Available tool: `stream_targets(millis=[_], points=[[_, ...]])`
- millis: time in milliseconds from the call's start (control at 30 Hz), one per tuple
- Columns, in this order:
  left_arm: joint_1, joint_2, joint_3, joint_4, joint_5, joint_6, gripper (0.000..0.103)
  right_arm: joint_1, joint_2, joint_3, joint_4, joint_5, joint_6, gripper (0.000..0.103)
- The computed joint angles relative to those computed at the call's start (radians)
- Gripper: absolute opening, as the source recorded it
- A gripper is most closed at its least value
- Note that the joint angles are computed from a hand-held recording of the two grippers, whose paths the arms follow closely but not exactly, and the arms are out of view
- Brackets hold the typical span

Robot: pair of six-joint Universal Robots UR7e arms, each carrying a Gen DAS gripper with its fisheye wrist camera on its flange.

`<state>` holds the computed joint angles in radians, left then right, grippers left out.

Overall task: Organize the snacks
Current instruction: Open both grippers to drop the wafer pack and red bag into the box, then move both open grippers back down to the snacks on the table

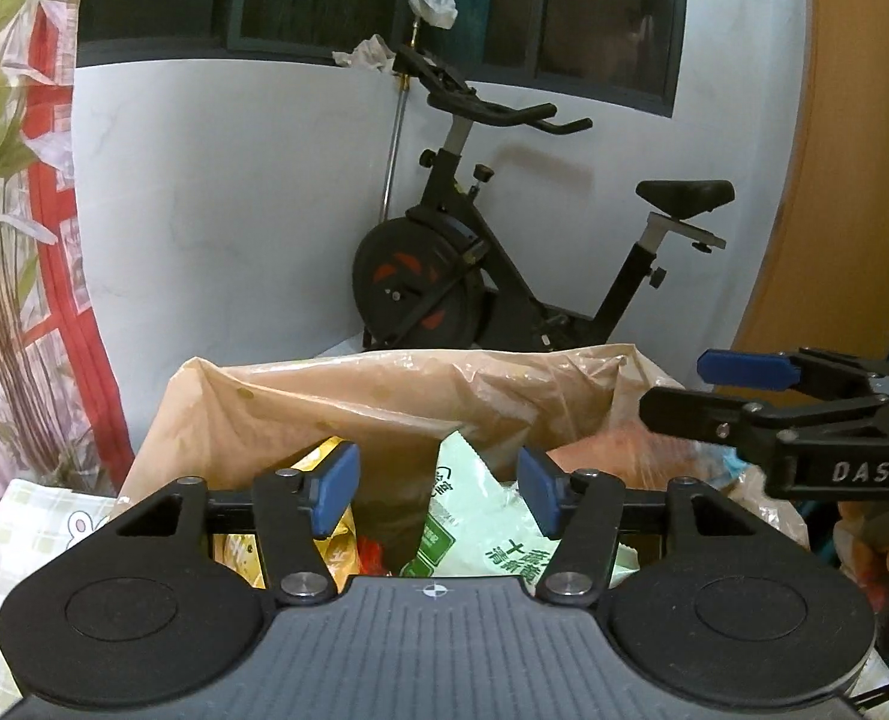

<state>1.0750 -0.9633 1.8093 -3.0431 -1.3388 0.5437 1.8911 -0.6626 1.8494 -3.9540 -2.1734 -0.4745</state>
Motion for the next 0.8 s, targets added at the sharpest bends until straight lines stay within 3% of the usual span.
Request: stream_targets(millis=[233,400,467,567,667,800], points=[[0.002,-0.027,0.024,0.008,0.014,-0.031,0.061,0.011,-0.014,0.028,-0.020,0.020,0.011,0.079],[0.002,-0.055,0.046,0.002,0.021,-0.037,0.061,0.022,-0.008,0.028,-0.002,-0.012,0.036,0.071],[0.004,-0.068,0.054,0.003,0.018,-0.039,0.061,0.022,-0.011,0.023,0.052,-0.039,0.080,0.067],[0.009,-0.086,0.067,0.005,0.018,-0.036,0.062,0.010,-0.026,0.030,0.144,-0.035,0.195,0.049],[0.012,-0.098,0.076,0.008,0.023,-0.041,0.062,-0.001,-0.048,0.043,0.239,0.001,0.314,0.049],[0.019,-0.118,0.090,0.008,0.016,-0.044,0.062,0.023,-0.033,0.033,0.200,-0.042,0.302,0.049]])
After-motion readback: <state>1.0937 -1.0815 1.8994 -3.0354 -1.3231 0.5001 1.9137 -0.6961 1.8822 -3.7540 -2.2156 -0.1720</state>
